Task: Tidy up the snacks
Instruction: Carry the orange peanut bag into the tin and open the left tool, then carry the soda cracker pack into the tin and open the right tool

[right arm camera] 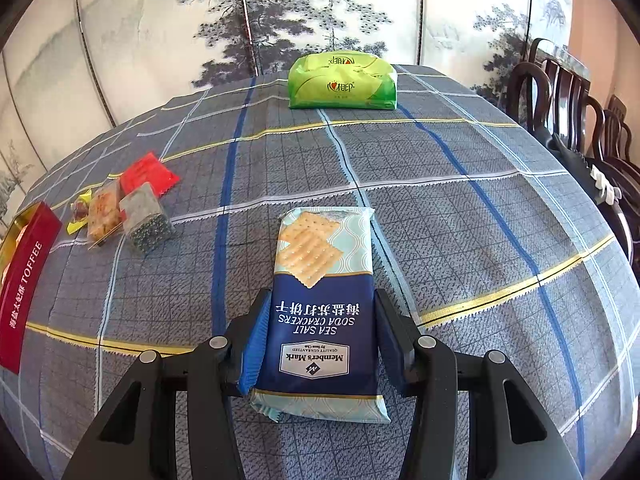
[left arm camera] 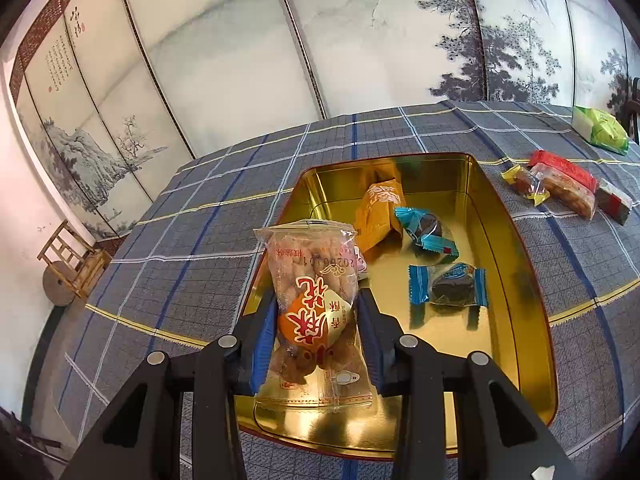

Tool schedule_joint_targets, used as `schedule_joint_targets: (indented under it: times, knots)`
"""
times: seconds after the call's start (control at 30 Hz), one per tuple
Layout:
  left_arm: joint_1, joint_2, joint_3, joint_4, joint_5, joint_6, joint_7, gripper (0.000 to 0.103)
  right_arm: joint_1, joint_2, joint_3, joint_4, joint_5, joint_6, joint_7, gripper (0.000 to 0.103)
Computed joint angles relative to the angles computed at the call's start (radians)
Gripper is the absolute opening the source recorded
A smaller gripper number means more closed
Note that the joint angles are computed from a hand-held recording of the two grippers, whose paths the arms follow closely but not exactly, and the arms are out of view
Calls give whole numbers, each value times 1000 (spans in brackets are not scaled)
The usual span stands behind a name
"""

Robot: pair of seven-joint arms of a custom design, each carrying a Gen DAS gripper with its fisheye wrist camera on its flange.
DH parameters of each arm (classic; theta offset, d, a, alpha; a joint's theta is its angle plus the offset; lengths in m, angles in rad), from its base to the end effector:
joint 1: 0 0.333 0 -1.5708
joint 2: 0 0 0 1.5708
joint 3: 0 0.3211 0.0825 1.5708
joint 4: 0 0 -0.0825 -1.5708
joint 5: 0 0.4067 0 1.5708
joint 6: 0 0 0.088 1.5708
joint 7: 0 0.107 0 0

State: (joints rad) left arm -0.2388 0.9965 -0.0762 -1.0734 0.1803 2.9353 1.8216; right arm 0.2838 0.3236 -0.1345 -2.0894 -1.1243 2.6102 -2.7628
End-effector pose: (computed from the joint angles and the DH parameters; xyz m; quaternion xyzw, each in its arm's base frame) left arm 0.8124 -0.2471 0.3146 -0.3986 0.8148 -0.2843 0.3106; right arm 0.6009 0.1116 0.2677 -0.3365 0.8778 -0.3008 0.1605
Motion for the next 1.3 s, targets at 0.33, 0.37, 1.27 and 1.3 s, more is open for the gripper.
schedule_joint_targets:
  times: [0.33, 0.37, 1.27, 1.3]
  knots:
    - [-27, 14, 54, 1, 27, 60, -49, 37, 5, 12, -1, 17, 18, -9, -14, 50]
    - [-30, 12, 59, -7, 32, 77, -52, 37, 6, 11, -2, 15, 18, -10, -15, 50]
    - [27, -73, -6, -136, 7, 200, 19, 53, 42, 23, 3, 35, 37, -24, 31, 50]
    - [29, -74, -6, -137, 1, 201, 20, 54, 46, 22, 5, 34, 32, -18, 41, 50]
